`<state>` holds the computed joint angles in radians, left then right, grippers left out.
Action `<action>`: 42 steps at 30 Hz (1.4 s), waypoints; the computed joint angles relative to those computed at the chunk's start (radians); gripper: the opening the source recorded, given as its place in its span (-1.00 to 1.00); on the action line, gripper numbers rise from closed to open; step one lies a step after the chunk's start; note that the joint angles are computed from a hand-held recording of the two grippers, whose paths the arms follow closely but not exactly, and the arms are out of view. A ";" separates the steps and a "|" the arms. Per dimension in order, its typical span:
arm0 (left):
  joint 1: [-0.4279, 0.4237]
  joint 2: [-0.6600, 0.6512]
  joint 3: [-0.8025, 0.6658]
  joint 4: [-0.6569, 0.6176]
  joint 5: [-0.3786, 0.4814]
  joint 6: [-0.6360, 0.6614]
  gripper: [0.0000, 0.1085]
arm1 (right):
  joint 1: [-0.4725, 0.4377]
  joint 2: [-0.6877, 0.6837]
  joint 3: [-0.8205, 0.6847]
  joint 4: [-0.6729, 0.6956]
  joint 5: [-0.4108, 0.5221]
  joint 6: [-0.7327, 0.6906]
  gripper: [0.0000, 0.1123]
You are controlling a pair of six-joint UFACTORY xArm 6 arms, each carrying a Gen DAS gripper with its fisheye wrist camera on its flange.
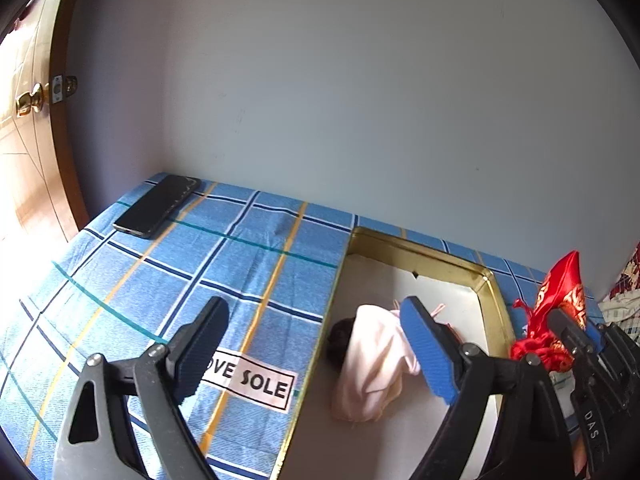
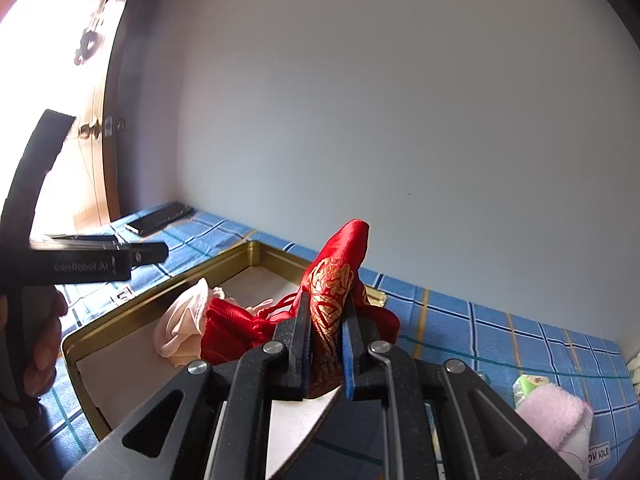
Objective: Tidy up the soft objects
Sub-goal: 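Open the left tool to release the pink cloth into the tin, then lower the red pouch into the tin and open the right tool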
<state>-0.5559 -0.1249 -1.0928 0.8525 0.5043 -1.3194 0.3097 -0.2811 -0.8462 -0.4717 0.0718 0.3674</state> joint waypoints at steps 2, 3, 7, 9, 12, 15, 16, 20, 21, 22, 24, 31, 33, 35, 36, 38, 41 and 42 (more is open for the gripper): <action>0.005 -0.001 0.003 -0.006 0.000 -0.004 0.64 | 0.012 0.012 -0.012 0.039 0.017 -0.039 -0.77; 0.006 -0.001 0.003 -0.009 0.001 -0.004 0.64 | 0.019 0.020 -0.017 0.079 0.026 -0.073 -0.77; 0.007 -0.007 0.008 0.005 0.009 -0.022 0.64 | 0.035 0.048 -0.042 0.157 0.060 -0.144 -0.77; 0.007 -0.011 0.009 0.019 0.013 -0.036 0.64 | 0.041 0.069 -0.060 0.168 0.072 -0.155 -0.76; 0.004 -0.009 0.008 0.019 0.015 -0.033 0.65 | 0.057 0.100 -0.091 0.224 0.110 -0.209 -0.71; 0.000 -0.010 0.007 0.033 0.023 -0.044 0.74 | 0.075 0.118 -0.106 0.311 0.132 -0.293 -0.38; -0.001 -0.010 0.006 0.037 0.026 -0.047 0.74 | 0.077 0.123 -0.107 0.277 0.123 -0.268 -0.23; 0.000 -0.012 0.008 0.052 0.029 -0.066 0.74 | 0.071 0.106 -0.084 0.113 0.089 -0.145 -0.12; -0.001 -0.013 0.008 0.057 0.031 -0.071 0.74 | 0.067 0.099 -0.079 0.085 0.083 -0.124 -0.11; -0.002 -0.013 0.008 0.062 0.033 -0.076 0.74 | 0.061 0.089 -0.069 0.053 0.072 -0.099 -0.10; -0.005 -0.012 0.006 0.074 0.040 -0.087 0.74 | 0.052 0.070 -0.054 0.040 0.057 -0.088 -0.10; -0.050 0.007 -0.019 0.129 0.095 -0.117 0.74 | -0.015 -0.065 0.052 -0.069 0.016 0.012 -0.09; -0.081 0.016 -0.036 0.150 0.124 -0.117 0.74 | -0.044 -0.108 0.094 -0.070 0.002 0.013 -0.08; -0.114 0.022 -0.055 0.158 0.152 -0.106 0.74 | -0.087 -0.152 0.136 -0.095 -0.007 0.033 -0.03; -0.135 0.027 -0.069 0.164 0.171 -0.100 0.74 | -0.106 -0.169 0.152 -0.113 -0.010 0.048 0.03; -0.171 0.036 -0.094 0.179 0.188 -0.093 0.74 | -0.160 -0.208 0.185 -0.192 -0.017 0.117 0.06; -0.232 0.076 -0.159 0.181 0.207 -0.054 0.74 | -0.233 -0.239 0.212 -0.250 -0.024 0.178 0.08; -0.248 0.094 -0.182 0.174 0.208 -0.034 0.74 | -0.257 -0.245 0.219 -0.237 -0.023 0.177 0.09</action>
<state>-0.8037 -0.0314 -1.2750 1.0269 0.7126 -1.3538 0.0529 -0.5259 -0.6272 -0.7090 0.0485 0.5446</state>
